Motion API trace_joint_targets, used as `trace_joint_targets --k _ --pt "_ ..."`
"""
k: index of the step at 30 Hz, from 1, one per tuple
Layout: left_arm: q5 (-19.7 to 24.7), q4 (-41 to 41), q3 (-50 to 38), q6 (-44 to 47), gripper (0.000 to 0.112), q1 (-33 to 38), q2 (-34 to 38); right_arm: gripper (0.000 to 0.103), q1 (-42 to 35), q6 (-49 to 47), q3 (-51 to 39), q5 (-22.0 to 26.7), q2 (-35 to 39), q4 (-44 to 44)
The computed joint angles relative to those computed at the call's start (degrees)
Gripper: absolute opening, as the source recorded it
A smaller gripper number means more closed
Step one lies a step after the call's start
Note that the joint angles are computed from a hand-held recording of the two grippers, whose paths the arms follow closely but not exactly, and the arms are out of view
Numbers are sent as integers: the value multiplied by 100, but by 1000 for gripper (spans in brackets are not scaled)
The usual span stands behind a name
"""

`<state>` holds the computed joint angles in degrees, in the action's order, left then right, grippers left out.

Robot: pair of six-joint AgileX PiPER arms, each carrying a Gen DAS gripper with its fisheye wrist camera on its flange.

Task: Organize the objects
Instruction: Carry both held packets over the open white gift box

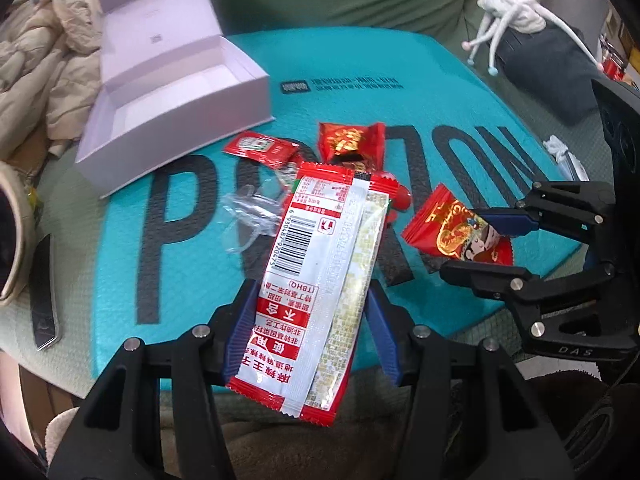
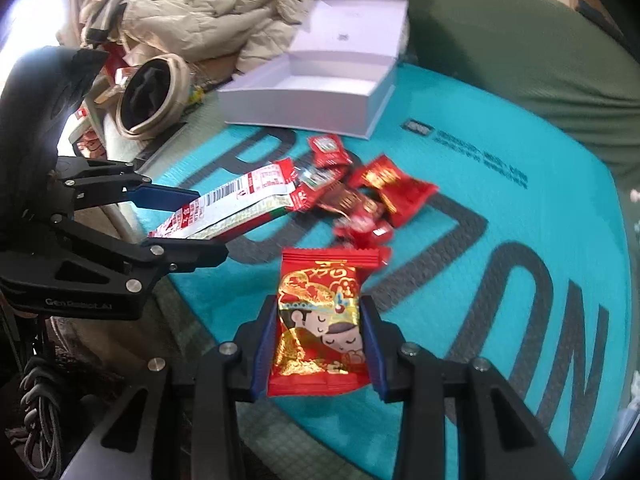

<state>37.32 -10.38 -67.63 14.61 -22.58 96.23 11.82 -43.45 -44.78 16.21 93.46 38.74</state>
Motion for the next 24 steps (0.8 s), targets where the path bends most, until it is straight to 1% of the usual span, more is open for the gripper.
trace_joint_targets --k 5,11,17,24 --pt "-109 203 349 -336 52 165 -451 40 307 -156 -156 84 -63 114" --pt "-265 404 836 -684 52 472 -927 40 757 -146 -418 116 25 16" --pt "-308 562 1259 -818 52 906 -1406 40 1173 -457 -696 150 195 306" --pt "-281 262 1311 -423 52 1462 -1586 40 1588 -355 -1102 228 415 300"
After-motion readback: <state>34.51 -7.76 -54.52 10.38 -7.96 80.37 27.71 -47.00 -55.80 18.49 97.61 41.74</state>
